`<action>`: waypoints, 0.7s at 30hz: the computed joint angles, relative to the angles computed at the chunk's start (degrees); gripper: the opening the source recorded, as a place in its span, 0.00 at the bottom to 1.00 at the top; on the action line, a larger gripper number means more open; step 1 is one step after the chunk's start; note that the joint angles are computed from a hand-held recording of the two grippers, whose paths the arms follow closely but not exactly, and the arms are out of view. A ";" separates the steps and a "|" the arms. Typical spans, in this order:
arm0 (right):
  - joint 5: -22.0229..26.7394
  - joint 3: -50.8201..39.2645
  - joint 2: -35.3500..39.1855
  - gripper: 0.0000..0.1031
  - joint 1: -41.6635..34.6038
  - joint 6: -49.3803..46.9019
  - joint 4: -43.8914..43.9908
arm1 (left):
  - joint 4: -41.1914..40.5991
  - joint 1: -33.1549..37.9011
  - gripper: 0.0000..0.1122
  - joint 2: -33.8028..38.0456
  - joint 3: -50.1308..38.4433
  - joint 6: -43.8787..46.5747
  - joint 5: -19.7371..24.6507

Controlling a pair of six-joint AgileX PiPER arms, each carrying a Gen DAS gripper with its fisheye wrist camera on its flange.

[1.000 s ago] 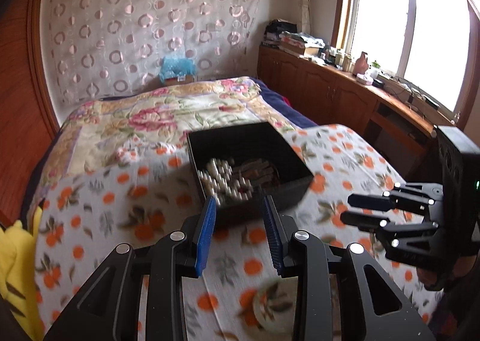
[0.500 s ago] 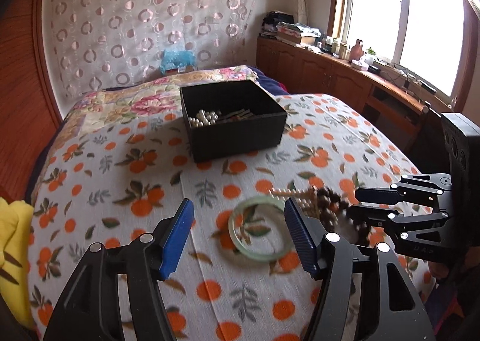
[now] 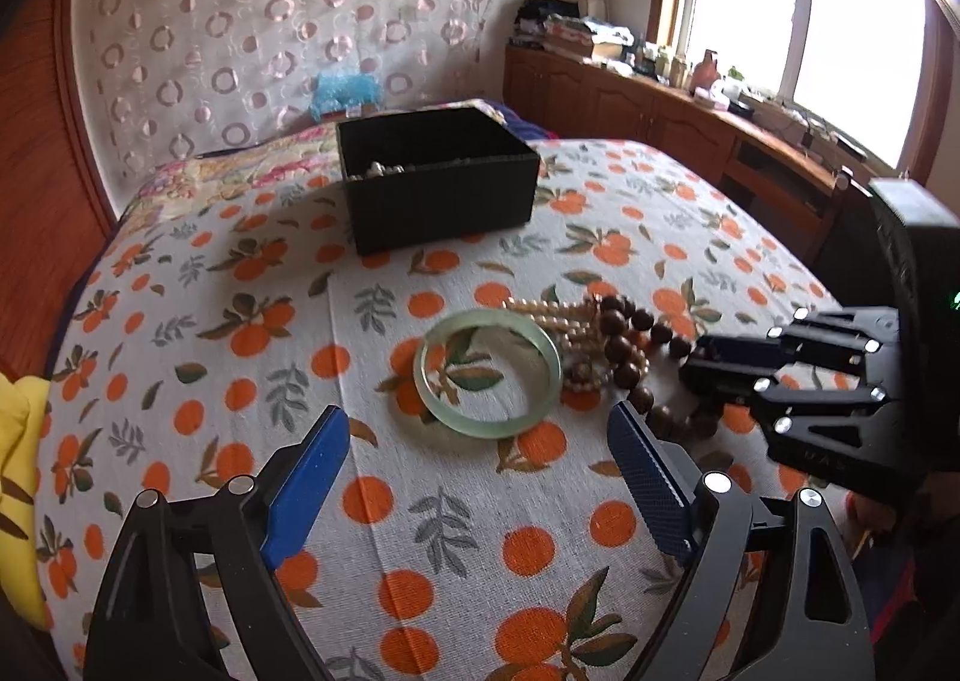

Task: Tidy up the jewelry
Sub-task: 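Grasp the brown wooden bead bracelet with the right gripper while the left straddles the jade bangle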

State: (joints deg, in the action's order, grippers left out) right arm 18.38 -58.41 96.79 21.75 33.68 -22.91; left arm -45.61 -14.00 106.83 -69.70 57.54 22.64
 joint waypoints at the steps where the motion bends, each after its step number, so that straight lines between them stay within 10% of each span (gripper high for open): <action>1: 0.92 0.00 -0.18 0.24 0.36 2.59 -2.45 | 3.10 -0.61 0.75 0.66 -0.60 -2.46 -0.20; 21: -1.28 1.70 -0.11 0.25 0.77 10.01 -10.23 | 26.36 -4.91 0.75 11.41 -15.88 -25.45 5.29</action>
